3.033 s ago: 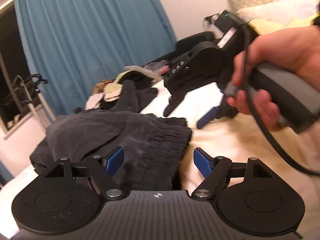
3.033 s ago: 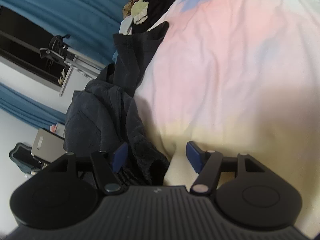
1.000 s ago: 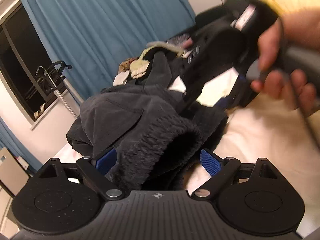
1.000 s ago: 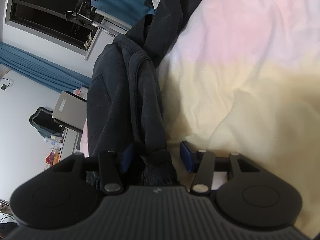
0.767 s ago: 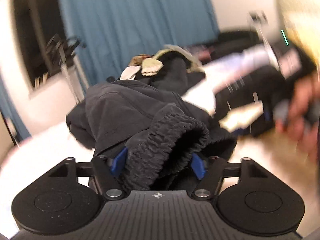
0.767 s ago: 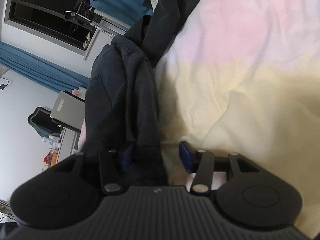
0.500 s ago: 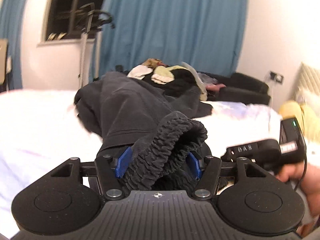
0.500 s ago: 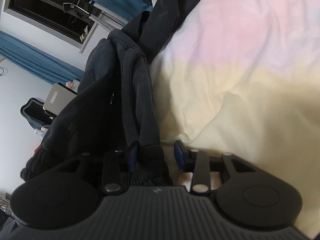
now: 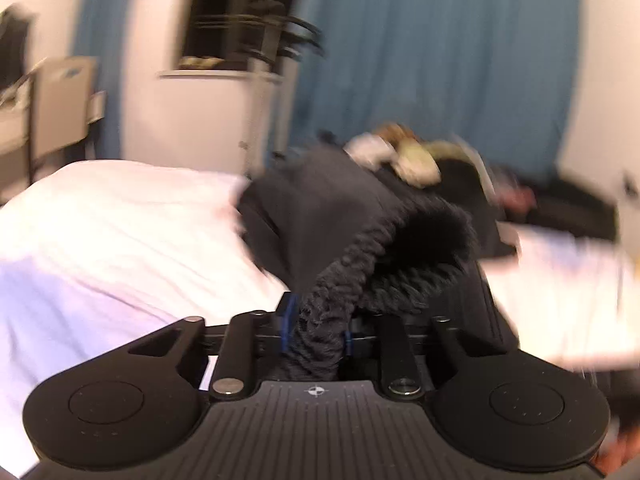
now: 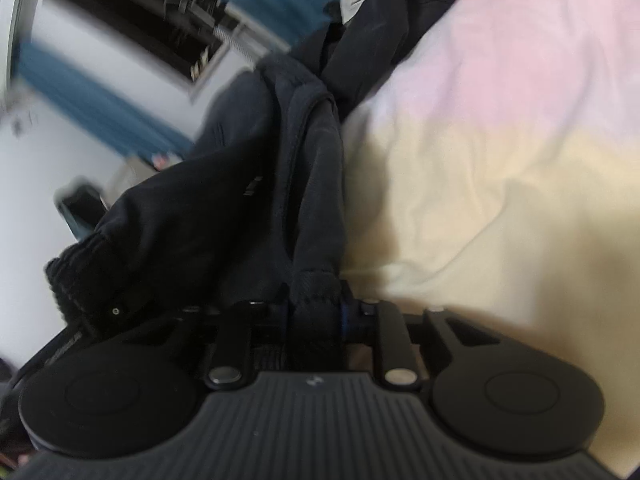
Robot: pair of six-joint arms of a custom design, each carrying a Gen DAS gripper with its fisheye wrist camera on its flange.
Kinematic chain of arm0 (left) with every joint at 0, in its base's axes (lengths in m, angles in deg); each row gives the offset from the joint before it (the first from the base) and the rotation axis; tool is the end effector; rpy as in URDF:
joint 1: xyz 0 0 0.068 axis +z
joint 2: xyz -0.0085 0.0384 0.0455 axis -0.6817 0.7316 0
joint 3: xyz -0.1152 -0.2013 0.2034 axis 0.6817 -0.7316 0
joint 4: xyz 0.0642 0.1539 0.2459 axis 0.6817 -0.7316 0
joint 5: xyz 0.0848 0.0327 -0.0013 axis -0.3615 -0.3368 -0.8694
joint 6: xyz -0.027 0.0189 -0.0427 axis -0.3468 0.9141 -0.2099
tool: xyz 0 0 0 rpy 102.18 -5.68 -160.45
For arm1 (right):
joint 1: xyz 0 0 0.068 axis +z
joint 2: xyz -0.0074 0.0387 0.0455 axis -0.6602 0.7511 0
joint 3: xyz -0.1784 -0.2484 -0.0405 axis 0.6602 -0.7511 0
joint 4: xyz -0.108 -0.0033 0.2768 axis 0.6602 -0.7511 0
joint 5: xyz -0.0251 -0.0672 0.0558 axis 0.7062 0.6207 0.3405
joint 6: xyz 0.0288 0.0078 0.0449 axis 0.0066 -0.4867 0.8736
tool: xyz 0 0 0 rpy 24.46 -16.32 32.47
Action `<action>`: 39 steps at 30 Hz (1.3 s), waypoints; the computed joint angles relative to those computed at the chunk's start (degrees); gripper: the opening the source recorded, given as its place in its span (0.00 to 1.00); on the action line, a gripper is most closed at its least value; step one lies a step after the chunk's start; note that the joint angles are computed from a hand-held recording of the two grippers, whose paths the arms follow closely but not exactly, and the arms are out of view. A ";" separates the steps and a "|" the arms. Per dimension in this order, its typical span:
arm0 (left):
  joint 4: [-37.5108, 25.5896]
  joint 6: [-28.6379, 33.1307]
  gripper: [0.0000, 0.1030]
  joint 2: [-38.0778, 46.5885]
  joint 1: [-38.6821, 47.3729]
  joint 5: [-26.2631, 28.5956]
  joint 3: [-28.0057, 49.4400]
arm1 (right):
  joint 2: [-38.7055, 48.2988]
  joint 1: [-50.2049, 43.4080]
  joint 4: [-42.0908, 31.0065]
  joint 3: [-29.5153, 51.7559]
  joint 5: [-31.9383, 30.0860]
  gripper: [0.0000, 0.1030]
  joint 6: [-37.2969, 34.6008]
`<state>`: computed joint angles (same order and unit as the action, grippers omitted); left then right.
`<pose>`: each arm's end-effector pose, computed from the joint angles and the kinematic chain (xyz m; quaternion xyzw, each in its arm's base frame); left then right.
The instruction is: Fold clothes
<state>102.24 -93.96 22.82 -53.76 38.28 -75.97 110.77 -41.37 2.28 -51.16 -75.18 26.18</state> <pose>0.2087 -0.0234 0.1526 -0.2254 0.8039 0.0258 0.5497 0.3143 0.0284 0.0965 -0.0284 0.8522 0.4632 0.2416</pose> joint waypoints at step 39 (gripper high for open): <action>-38.89 32.02 0.87 34.86 84.19 59.40 52.29 | 23.57 53.18 11.48 34.83 3.45 0.61 15.60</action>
<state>63.35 -61.93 57.68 30.43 97.69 -23.67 134.35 11.80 13.75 -16.32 -71.72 41.78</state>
